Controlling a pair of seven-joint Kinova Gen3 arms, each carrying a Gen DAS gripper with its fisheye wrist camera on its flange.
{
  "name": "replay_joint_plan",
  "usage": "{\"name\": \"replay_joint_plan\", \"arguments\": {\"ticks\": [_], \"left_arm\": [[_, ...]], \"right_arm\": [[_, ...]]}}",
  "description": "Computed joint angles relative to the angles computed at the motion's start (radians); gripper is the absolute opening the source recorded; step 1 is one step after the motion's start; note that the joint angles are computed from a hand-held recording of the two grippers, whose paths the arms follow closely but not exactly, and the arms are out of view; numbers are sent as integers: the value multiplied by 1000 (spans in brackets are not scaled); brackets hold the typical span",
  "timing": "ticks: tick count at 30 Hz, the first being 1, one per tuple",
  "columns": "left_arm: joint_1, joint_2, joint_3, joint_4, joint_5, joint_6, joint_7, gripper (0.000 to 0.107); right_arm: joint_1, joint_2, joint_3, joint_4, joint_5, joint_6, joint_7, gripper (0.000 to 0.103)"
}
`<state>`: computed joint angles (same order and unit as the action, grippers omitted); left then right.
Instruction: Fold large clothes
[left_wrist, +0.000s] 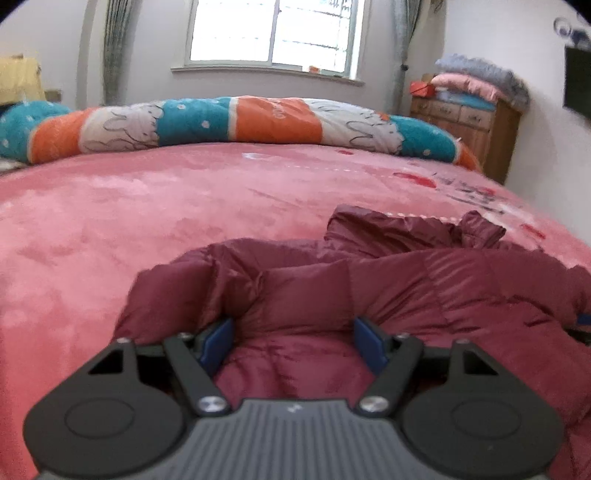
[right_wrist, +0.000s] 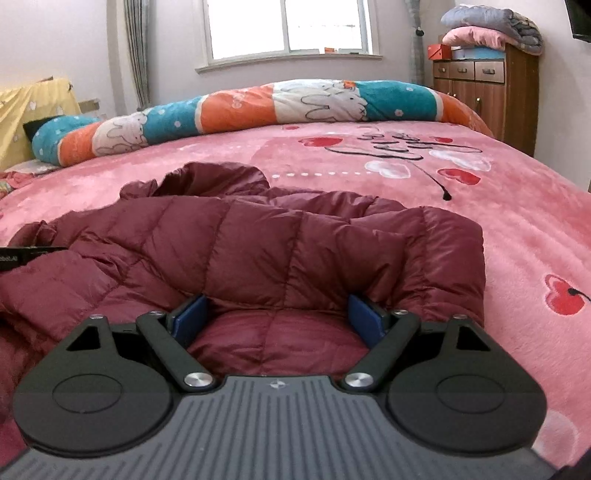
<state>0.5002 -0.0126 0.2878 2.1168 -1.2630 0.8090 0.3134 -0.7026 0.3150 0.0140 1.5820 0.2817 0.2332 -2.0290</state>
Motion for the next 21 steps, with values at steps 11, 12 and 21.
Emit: {"name": "replay_joint_plan", "arguments": {"ticks": [11, 12, 21], "left_arm": [[153, 61, 105, -112, 2, 141, 54, 81], [177, 85, 91, -132, 16, 156, 29, 84], [291, 185, 19, -123, -53, 233, 100, 90]], "right_arm": [[-284, -84, 283, 38, 233, 98, -306, 103], [-264, -83, 259, 39, 224, 105, -304, 103], [-125, -29, 98, 7, 248, 145, -299, 103]]}}
